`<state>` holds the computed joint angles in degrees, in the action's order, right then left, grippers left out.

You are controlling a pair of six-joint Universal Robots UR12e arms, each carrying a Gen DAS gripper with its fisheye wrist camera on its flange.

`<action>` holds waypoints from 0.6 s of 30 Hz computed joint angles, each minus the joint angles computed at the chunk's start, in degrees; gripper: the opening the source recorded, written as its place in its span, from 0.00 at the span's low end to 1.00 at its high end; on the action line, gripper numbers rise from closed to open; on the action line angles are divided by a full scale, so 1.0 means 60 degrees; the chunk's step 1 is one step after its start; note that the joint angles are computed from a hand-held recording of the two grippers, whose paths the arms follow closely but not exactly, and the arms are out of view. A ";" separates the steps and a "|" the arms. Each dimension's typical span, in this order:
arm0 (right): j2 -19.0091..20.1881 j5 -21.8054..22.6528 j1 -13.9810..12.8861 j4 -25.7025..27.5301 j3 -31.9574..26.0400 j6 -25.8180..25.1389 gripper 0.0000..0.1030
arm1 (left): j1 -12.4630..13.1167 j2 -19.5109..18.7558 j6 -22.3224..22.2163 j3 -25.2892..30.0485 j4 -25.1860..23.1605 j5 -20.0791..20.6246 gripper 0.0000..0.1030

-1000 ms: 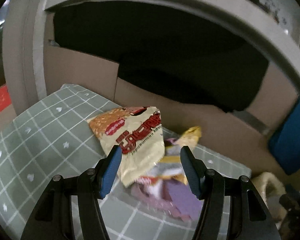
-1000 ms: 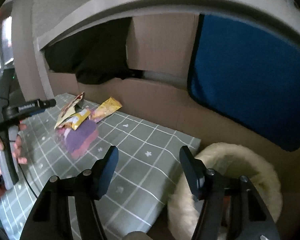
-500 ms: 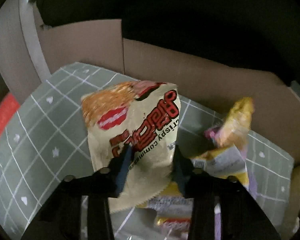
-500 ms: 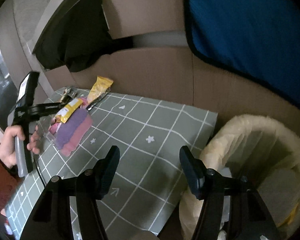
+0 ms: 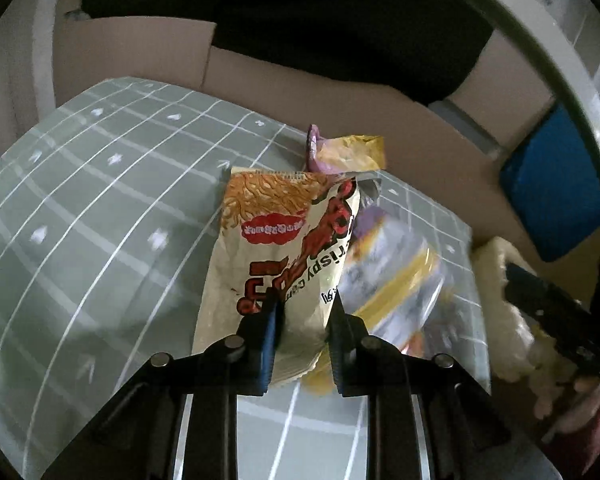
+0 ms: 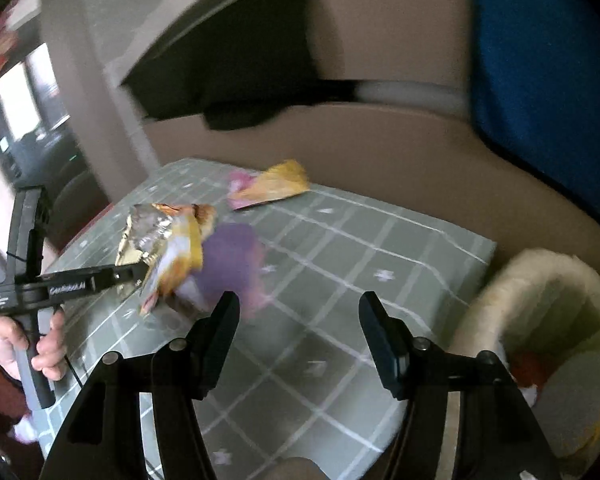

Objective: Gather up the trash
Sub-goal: 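Lift the snack bag with the left tool while the right tool grasps the pink jelly packet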

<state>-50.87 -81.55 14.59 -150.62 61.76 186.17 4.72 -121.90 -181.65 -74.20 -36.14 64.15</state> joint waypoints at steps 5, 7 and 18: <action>0.0154 0.0495 0.0252 0.0513 -0.0321 -0.1025 0.58 | 0.0211 0.0473 -0.0564 -0.0805 0.1056 -0.0196 0.22; 0.0199 0.0667 0.0343 0.0662 -0.0401 -0.1344 0.58 | 0.0300 0.0673 -0.0794 -0.1126 0.1443 -0.0271 0.22; 0.0381 0.0737 0.0677 0.1842 -0.0721 -0.1950 0.58 | 0.0747 0.1128 -0.1749 -0.1973 0.2213 -0.0825 0.22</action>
